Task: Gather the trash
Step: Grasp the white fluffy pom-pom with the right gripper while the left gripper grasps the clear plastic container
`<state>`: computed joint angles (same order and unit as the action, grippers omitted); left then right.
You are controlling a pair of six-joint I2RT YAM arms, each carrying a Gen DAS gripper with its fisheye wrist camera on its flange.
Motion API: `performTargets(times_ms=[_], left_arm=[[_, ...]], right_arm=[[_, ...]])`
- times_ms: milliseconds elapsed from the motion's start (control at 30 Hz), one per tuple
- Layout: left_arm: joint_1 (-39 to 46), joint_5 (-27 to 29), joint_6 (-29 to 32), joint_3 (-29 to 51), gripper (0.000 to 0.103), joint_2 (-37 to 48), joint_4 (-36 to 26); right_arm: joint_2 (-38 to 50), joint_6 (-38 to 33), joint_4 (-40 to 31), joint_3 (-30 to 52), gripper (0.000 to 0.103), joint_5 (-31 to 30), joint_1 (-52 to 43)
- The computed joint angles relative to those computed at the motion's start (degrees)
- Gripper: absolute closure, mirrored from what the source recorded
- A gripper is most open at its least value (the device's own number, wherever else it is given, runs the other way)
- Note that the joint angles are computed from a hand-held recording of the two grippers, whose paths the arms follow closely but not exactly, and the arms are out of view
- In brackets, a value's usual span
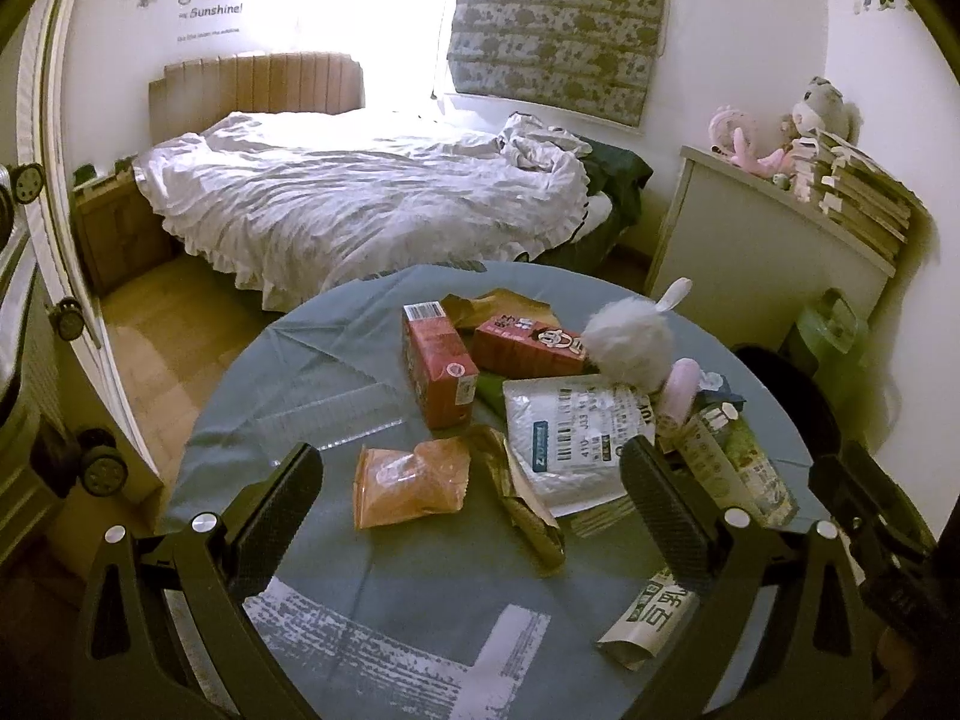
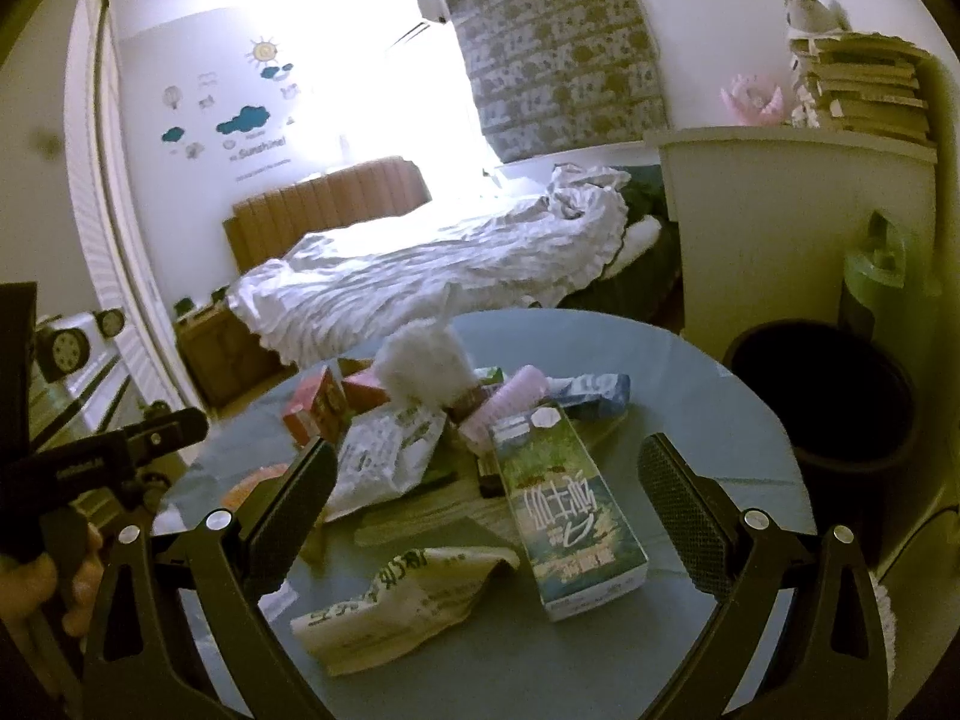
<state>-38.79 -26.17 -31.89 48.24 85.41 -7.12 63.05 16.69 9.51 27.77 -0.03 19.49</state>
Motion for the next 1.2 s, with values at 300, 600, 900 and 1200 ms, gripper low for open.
performTargets(times_ms=[300,600,900,1200], left_arm=[[12.39,16.22,1.44,-0.91,0.005,3.28,3.49],[20.79,29.79,5.23,14.33,0.006,18.24,0.90],[20.87,24.69,9.18,29.35,0.025,27.55,-7.95],[20.61,21.41,11.55,26.10,0.054,25.49,-6.41]], right_arm=[[7.56,-5.97,-6.35,10.57,0.004,-6.32,-2.83],[37.77,-16.50,-33.05,51.53,0.004,-11.37,-2.20],[54.58,-16.19,-45.33,70.06,0.033,-13.83,-1.87],[47.60,-14.81,-37.25,59.31,0.056,-19.51,-3.62]])
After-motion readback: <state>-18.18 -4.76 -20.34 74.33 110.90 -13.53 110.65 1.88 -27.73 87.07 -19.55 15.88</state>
